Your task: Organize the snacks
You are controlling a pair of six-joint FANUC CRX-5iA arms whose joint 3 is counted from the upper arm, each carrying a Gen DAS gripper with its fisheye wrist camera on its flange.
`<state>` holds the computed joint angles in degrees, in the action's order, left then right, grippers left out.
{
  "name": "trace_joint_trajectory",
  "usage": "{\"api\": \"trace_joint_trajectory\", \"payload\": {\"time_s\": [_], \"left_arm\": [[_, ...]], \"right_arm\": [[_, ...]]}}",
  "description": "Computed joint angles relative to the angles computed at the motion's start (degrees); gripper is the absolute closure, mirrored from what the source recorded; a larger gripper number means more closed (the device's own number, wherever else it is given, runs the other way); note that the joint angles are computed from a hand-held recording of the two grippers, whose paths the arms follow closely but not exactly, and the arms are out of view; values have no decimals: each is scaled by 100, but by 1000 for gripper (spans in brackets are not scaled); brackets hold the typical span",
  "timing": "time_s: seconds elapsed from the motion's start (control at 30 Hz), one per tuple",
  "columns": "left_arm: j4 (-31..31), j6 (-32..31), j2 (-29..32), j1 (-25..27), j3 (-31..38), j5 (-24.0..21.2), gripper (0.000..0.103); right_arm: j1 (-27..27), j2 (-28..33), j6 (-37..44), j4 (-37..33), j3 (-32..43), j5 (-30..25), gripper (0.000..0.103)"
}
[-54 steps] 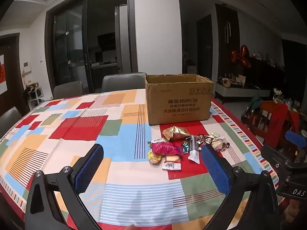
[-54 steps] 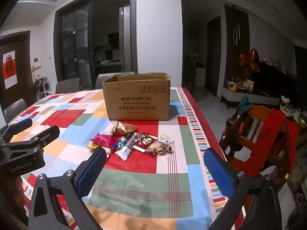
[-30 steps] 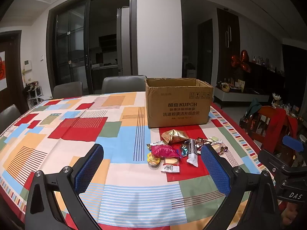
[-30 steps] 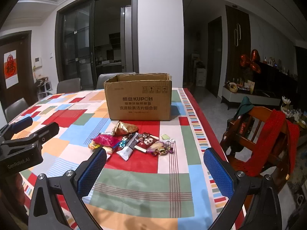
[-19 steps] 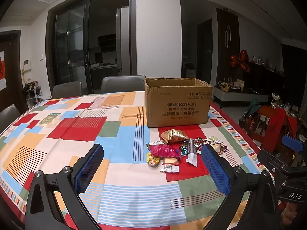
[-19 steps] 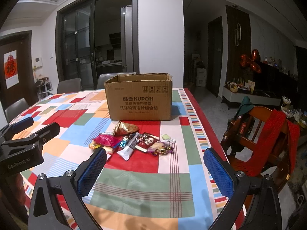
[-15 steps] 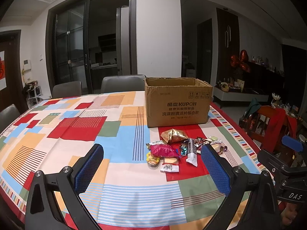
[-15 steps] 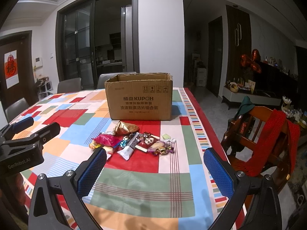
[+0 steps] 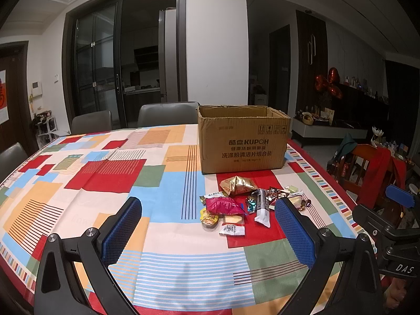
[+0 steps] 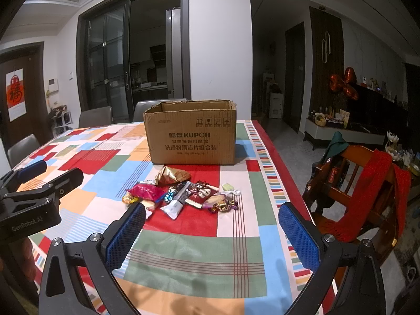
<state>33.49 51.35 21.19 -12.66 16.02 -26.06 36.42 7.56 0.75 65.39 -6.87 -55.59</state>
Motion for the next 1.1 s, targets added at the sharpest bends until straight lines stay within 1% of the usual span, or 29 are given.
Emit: {"api": "trace_joint_trajectory", "payload": {"time_s": [0.97,1.1], "left_arm": [[-3,4,8,5,11,-15,0],[-28,32,31,11,4,-66,0]], "right_arm": [[4,4,18,-36,8,6,1],[31,30,84,-136,82,-31,1]]}}
